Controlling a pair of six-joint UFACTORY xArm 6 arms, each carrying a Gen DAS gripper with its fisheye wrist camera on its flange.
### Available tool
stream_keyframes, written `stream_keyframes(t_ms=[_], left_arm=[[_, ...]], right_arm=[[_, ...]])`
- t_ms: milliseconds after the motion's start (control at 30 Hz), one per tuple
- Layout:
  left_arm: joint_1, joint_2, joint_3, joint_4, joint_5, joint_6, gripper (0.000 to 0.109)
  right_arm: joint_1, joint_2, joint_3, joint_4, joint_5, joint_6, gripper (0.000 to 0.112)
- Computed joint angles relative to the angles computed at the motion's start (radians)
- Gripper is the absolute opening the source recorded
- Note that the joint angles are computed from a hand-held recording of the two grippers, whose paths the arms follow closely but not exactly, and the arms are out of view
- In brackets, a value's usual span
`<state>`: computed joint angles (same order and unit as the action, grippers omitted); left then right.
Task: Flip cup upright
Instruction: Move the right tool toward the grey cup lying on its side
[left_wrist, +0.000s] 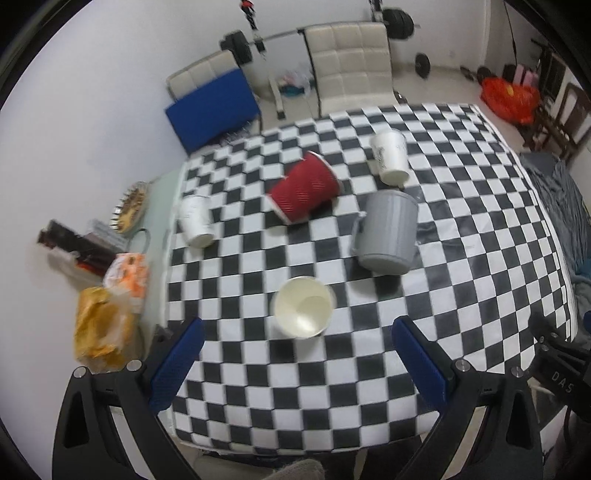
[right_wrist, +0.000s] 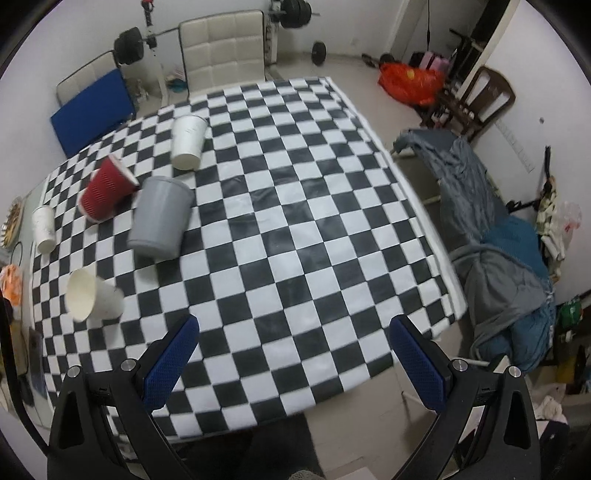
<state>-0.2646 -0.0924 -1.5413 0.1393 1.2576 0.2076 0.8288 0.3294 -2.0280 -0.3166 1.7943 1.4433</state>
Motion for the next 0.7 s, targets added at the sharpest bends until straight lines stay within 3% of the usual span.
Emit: stream_keyframes(t_ms=[200, 400, 533, 700], left_arm=[[-0.082, 0.178, -0.125, 0.035, 0.062, -0.094, 0.103], [-0.095, 0.432, -0.383, -0.106, 0.22, -0.157, 0.103], [-0.117, 0.551, -0.495, -0.101, 0.265, -0.163, 0.103], [-0.172, 0.619, -0.521, 0.017, 0.236, -0.105, 0.103]], right_arm=[[-0.13, -0.141, 0.324, 0.073, -0.235, -0.071, 0.103], [-0.267, -0.212, 0.548, 0.148, -0.441, -0.19, 0.101], [-0.337, -0.196, 0.601, 0.197, -0.523, -0.28, 0.097], [-0.393, -0.173, 0.629, 0.242, -0.587, -0.349, 0.097]])
